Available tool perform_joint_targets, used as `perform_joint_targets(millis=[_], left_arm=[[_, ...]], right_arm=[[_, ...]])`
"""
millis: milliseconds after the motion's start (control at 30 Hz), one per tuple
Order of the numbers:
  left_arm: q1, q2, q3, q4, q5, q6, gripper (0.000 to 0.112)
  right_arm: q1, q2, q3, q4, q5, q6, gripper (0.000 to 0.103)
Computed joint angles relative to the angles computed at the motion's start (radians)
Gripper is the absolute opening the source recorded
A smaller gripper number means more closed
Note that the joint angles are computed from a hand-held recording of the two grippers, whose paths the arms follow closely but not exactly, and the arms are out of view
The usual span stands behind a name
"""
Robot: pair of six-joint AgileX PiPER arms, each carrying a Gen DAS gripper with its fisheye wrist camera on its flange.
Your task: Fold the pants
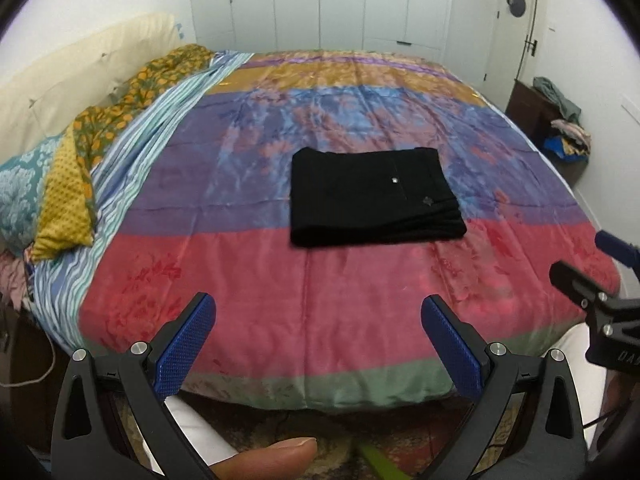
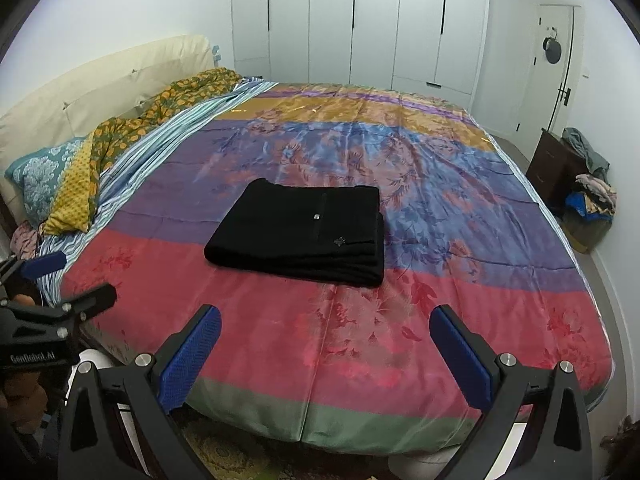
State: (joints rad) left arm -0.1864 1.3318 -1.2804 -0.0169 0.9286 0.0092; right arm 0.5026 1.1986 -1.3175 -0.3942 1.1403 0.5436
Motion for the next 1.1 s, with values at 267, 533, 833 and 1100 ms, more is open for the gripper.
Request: perform_joint_targets(millis=[267, 533, 833, 1100], left_arm=[[-0.021, -0.006, 0.009, 0.027, -0.001, -0.014, 0.103], [-0.018, 0.001, -0.002, 0.026, 0.004, -0.02, 0.103], [-0.019, 0.015, -0.009, 0.043, 0.012, -0.026, 0.102], [-0.059, 0.023, -0.013, 0.109, 0.018, -0.073, 0.102]], right_arm=[[0.001, -0.001, 0.001, 0.005, 0.016, 0.013, 0.103], [0.027, 0.009, -0.011, -0.008, 0.029, 0.012, 0.103], [0.047, 0.038, -0.046, -0.053, 0.042, 0.028, 0.103], [0.017, 0.038, -0.025, -0.025, 0.034, 0.018, 0.103]])
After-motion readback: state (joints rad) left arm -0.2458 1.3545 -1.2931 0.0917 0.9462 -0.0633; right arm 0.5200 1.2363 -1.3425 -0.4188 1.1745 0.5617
